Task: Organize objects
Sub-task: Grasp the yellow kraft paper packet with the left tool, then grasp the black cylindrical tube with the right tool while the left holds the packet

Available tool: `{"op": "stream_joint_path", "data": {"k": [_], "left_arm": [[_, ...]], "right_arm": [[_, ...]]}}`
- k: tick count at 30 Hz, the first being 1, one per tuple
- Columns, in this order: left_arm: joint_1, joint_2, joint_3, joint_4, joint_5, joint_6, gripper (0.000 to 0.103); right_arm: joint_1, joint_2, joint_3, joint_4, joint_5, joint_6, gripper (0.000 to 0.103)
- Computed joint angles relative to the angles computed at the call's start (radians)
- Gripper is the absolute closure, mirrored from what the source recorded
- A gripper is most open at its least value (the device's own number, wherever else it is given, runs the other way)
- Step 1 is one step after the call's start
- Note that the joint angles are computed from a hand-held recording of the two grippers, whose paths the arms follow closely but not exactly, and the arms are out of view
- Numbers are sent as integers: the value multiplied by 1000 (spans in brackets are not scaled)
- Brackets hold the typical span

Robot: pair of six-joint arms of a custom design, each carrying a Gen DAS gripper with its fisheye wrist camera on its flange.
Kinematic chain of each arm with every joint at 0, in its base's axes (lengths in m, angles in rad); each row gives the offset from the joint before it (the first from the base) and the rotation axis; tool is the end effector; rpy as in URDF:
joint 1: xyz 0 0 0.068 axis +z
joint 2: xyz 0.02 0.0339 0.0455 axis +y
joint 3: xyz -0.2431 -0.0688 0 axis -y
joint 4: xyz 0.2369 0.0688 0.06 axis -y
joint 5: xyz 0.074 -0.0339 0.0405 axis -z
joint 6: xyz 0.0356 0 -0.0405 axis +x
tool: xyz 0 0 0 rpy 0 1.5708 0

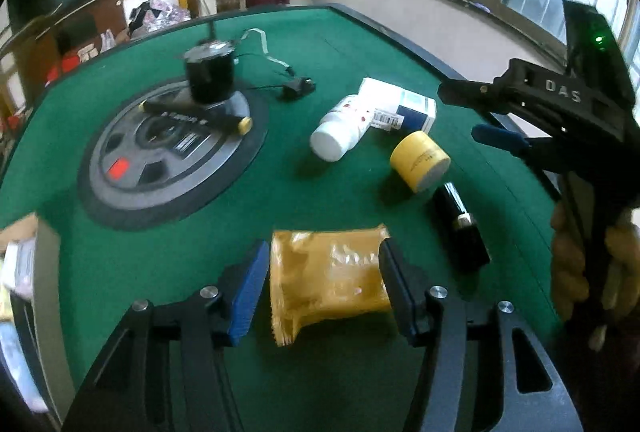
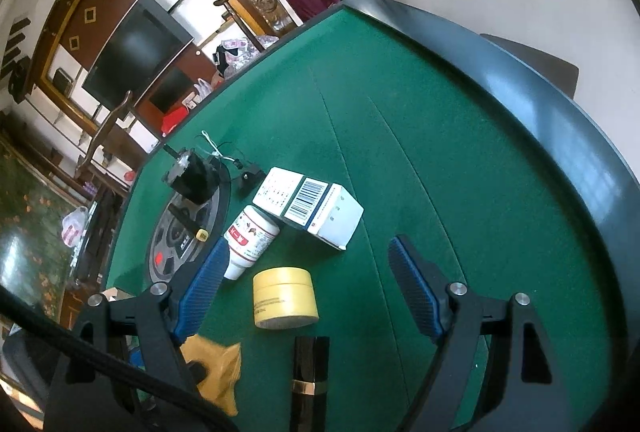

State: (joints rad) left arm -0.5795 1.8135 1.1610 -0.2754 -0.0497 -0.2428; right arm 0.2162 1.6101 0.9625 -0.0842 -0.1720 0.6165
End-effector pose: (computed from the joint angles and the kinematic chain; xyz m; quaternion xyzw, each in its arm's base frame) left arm 0.3095 -0.2005 0.1656 0.1512 0.9364 -0.1046 0.2989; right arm 0.3267 0.0780 0.1885 0.1466 0.8987 0.2359 0.3394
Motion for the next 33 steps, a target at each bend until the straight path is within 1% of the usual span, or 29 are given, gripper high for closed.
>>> {"op": "stream_joint_path", "data": {"k": [2, 3, 5, 7, 8, 9, 11, 12, 14, 15, 16, 17, 18, 19, 20, 22, 24, 28, 33], "left_arm": [[16, -22, -43, 29, 28, -7, 48], [12, -28, -55, 35, 27, -13, 47], [21, -15, -40, 34, 25, 0, 46], [14, -1, -27, 51, 7, 28, 42], [12, 7, -19, 55, 4, 37, 36], [14, 26, 0, 52, 5, 37, 32], [18, 62, 36, 42, 54, 2, 32], [12, 83, 59, 31, 71, -12, 29], [-16, 124, 99, 18, 67, 1, 29], [-32, 145, 116, 14, 53, 20, 29], [-60, 183, 150, -9, 7, 43, 29], [-82, 206, 170, -26, -45, 57, 28], [-119, 201, 144, 22, -136, 81, 28], [-133, 203, 142, 25, -164, 83, 29], [-137, 203, 147, 17, -164, 77, 37], [-132, 196, 153, -8, -135, 52, 42], [-132, 173, 120, 17, -141, 47, 49], [-104, 98, 30, 47, -114, 5, 50], [-69, -64, -139, 104, -115, -53, 50]], "right_arm": [[3, 2, 1, -2, 4, -2, 21], [4, 4, 2, -3, 5, -2, 21], [7, 7, 2, -4, 9, -2, 21], [10, 11, 5, -10, 18, -5, 21], [12, 14, 6, -12, 22, -4, 21], [11, 16, 8, -13, 22, -4, 21], [7, 20, 9, -16, 19, -4, 21], [7, 21, 10, -17, 18, -4, 21], [5, 22, 12, -18, 16, -4, 21], [5, 23, 12, -18, 15, -4, 21], [3, 23, 11, -17, 12, -4, 21], [2, 24, 13, -18, 11, -4, 21], [2, 25, 14, -19, 12, -5, 21], [1, 26, 15, -20, 9, -6, 21], [1, 28, 15, -20, 6, -6, 21], [-1, 32, 18, -23, 2, -7, 21], [1, 32, 19, -23, 4, -7, 21], [4, 31, 17, -24, 15, -3, 21], [8, 38, 24, -33, 24, -9, 21]]}}
